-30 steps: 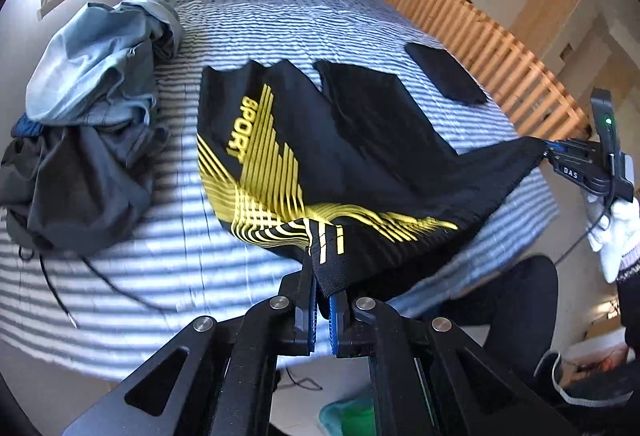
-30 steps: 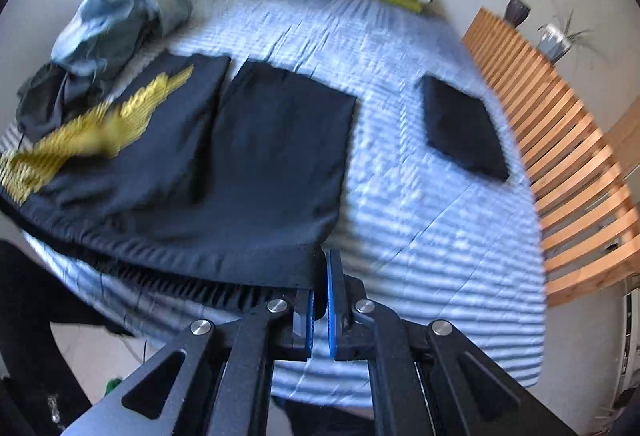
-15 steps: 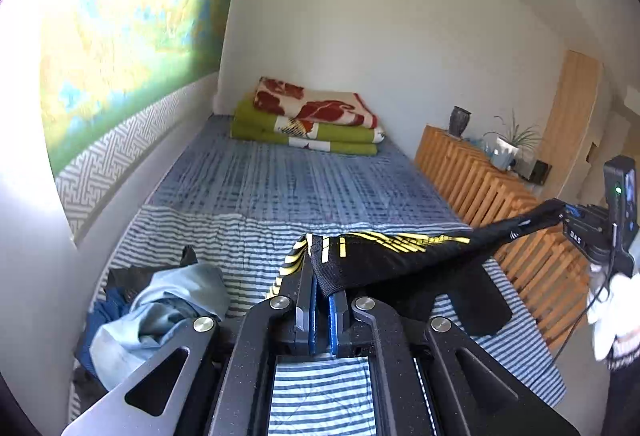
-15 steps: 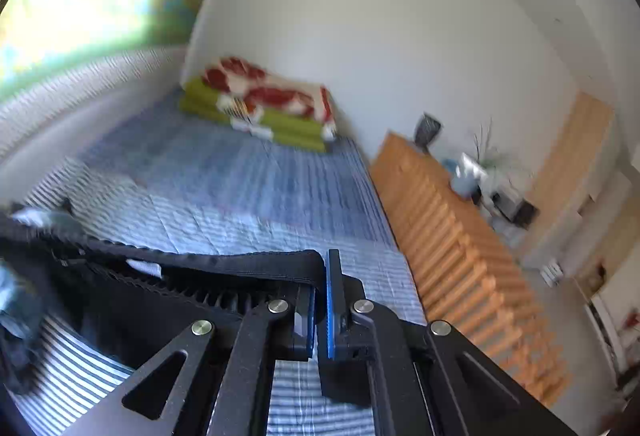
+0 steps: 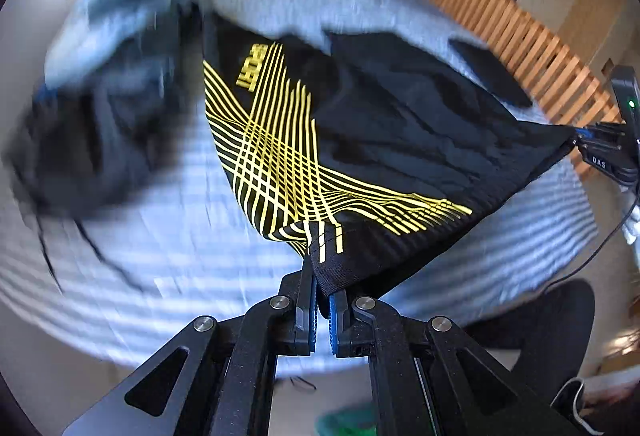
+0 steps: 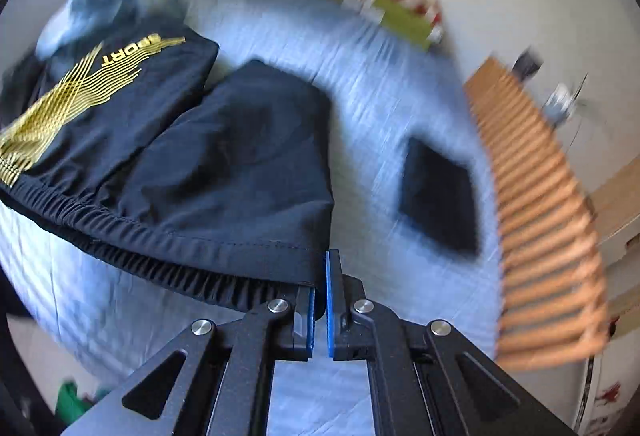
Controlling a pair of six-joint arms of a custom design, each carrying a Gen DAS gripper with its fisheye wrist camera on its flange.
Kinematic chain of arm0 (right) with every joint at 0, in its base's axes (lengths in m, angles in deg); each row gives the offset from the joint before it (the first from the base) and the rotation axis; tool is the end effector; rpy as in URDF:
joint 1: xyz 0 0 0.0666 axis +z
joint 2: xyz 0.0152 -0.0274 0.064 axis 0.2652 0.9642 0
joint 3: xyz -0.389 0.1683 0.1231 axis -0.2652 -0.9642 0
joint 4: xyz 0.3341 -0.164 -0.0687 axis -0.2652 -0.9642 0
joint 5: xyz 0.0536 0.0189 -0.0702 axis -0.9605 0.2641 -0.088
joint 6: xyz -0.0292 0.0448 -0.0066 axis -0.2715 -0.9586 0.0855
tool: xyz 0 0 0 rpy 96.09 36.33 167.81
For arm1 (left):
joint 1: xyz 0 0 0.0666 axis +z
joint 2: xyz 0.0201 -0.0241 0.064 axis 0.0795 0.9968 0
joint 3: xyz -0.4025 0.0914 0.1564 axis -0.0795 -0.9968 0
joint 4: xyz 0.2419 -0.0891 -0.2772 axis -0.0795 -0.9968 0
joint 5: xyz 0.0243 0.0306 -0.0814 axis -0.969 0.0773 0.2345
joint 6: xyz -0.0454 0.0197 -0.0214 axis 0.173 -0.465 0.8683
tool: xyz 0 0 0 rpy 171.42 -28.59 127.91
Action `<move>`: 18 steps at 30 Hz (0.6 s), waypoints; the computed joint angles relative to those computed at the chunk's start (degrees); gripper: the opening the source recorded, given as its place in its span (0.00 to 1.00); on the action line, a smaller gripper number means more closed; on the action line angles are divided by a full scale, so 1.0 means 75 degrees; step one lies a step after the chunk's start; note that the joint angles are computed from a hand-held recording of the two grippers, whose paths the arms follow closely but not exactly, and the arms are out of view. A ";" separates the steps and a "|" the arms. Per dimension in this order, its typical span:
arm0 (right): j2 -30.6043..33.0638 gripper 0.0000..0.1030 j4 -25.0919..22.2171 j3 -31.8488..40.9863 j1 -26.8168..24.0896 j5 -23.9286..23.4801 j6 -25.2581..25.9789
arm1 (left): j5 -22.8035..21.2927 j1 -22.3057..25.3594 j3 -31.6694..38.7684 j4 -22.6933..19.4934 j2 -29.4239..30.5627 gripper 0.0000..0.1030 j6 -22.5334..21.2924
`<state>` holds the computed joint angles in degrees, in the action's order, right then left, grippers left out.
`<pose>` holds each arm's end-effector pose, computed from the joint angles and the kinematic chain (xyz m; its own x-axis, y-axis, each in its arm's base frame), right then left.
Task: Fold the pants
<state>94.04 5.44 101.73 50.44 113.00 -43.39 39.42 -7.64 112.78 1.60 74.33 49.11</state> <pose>0.4834 0.3184 0.4212 -0.8412 -0.3666 -0.3975 -0.2183 0.9028 -0.3705 0.4647 -0.1089 0.4060 -0.8877 0.1462 -0.4365 0.2615 0.9405 -0.2169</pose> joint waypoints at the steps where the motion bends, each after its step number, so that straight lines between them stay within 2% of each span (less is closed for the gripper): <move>1: -0.0069 0.03 0.0123 -0.0457 0.0079 -0.0174 -0.0119 | 0.0058 -0.0010 -0.0377 0.0087 -0.0066 0.03 0.0140; 3: -0.0140 0.03 0.0336 -0.1155 0.0203 -0.0398 -0.0367 | -0.0136 -0.0088 -0.0999 0.0376 -0.0282 0.04 0.0203; 6: -0.0156 0.03 0.0597 -0.1687 0.0321 -0.0264 -0.0575 | -0.0157 -0.0159 -0.1307 0.0508 -0.0367 0.05 0.0285; 8: -0.0107 0.03 0.0651 -0.1764 0.0305 -0.0359 -0.0409 | -0.0211 -0.0186 -0.1172 0.0274 -0.0389 0.10 0.0119; 11: -0.0185 0.13 0.0603 -0.1868 0.0358 -0.0617 0.0053 | -0.0053 -0.0139 -0.1122 -0.0114 -0.0632 0.18 -0.0251; 13: -0.0419 0.21 0.0688 -0.2051 0.0421 -0.0603 0.0204 | 0.0121 -0.0055 -0.0986 -0.0524 -0.0726 0.19 -0.0617; 16: -0.0720 0.21 0.0719 -0.2194 0.0469 -0.1005 0.0120 | 0.0313 0.0181 -0.0975 -0.1030 -0.1011 0.19 -0.1020; 18: -0.0905 0.22 0.0794 -0.2144 0.0436 -0.1379 0.0077 | 0.0402 0.0387 -0.0919 -0.1052 -0.1107 0.19 -0.1050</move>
